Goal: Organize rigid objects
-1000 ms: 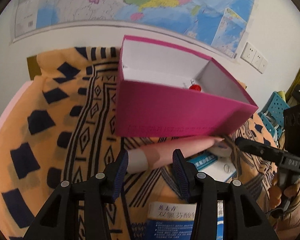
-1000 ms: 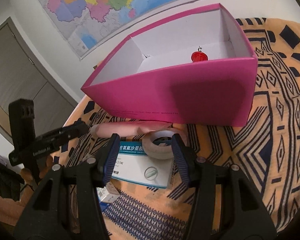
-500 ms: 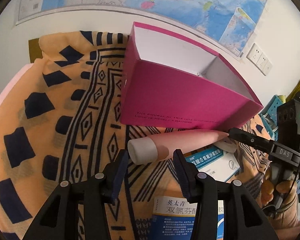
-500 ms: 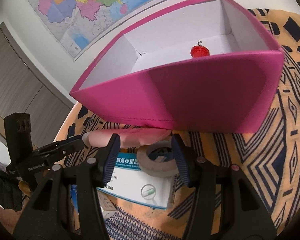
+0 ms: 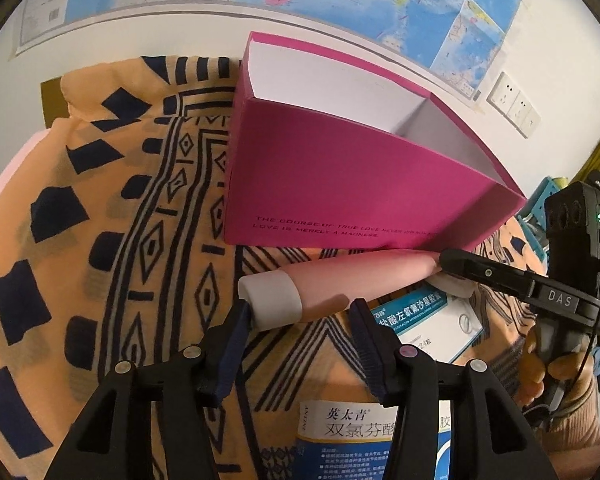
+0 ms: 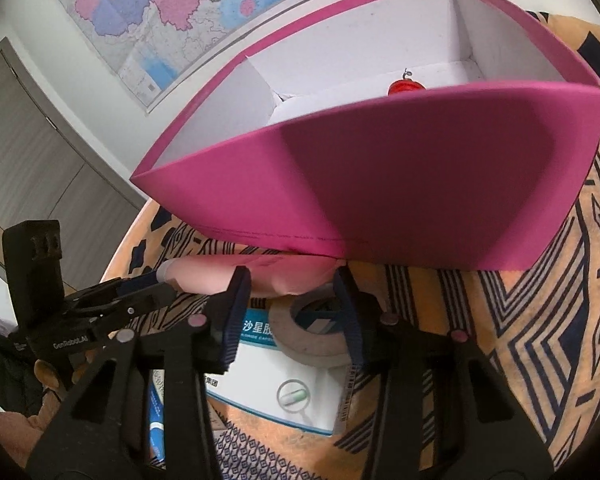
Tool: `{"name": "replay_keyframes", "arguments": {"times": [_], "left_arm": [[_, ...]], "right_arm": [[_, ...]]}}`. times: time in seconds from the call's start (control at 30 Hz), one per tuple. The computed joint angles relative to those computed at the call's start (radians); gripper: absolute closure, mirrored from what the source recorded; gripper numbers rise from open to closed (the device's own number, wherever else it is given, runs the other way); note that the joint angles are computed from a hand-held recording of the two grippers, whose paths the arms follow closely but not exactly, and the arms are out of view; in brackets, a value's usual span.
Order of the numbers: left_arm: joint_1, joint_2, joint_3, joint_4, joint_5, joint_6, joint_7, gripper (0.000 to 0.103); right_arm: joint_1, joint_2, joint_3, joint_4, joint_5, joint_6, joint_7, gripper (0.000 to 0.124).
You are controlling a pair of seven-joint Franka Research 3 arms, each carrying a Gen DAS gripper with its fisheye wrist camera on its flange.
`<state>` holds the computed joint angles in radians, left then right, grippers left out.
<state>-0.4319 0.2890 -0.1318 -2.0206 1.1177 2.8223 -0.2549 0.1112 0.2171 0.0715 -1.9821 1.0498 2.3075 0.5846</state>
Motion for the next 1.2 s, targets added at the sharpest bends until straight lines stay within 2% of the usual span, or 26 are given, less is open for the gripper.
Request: {"name": "replay_keyframes", "arguments": {"times": [0.33,0.73,1.2], "left_arm": [[0.005,-0.006,0.005,-0.006,0.002,-0.008,-0.014,0.052],[-0.001,0.001,-0.007,0.013,-0.045,-0.04,0.028,0.053],[-0.018,-0.015,-0.015,0.018,0.003,-0.051,-0.004,0.053]], "right_arm": [[-0.001,-0.001,-0.001,0.0,-0.002,-0.005,0.008,0.078],[0.001,-0.002,0.002,-0.003,0.001,0.002,0.017,0.077],[0.0,-0.05,-0.01,-0.049,0.047,0.021,-0.02,0.077]]}}
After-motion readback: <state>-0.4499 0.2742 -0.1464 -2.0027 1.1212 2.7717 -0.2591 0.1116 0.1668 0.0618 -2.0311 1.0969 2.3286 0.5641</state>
